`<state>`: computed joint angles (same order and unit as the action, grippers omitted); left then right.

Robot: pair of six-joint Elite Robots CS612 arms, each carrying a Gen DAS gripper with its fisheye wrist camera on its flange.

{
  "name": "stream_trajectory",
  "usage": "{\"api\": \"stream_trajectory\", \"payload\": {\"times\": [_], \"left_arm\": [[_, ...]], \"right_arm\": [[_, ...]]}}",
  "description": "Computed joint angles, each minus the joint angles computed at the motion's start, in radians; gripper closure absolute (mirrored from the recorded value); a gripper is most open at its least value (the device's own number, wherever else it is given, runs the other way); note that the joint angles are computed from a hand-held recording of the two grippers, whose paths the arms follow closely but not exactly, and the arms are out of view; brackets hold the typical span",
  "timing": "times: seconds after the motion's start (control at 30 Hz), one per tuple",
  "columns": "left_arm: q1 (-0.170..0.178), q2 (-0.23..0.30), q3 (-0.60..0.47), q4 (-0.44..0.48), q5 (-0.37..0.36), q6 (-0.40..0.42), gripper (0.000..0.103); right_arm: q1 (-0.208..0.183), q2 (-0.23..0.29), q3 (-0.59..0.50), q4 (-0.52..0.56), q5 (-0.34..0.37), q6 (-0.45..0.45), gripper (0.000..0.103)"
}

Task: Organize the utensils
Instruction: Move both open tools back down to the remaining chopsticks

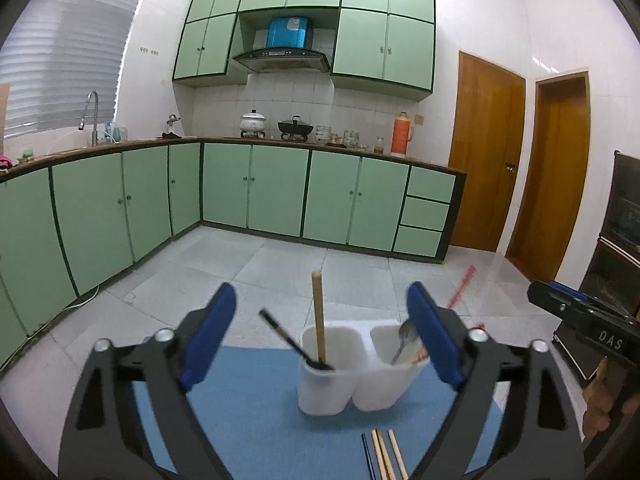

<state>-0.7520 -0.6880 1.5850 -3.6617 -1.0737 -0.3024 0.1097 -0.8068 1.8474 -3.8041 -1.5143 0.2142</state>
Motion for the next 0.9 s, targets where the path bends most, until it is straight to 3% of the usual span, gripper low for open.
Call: {"api": "stream_trajectory", "payload": {"times": [0.3, 0.9], "left_arm": [[-0.042, -0.019, 0.108, -0.002, 0.023, -0.029, 0.009], [-0.094, -0.027, 0.283, 0.159, -0.005, -0.113, 0.008]], "right_arm": [[0.021, 0.003, 0.105, -0.084, -0.06, 0.034, 0.023], [0.077, 0.047, 0.222, 0.015, -0.061, 0.089, 0.013]]}}
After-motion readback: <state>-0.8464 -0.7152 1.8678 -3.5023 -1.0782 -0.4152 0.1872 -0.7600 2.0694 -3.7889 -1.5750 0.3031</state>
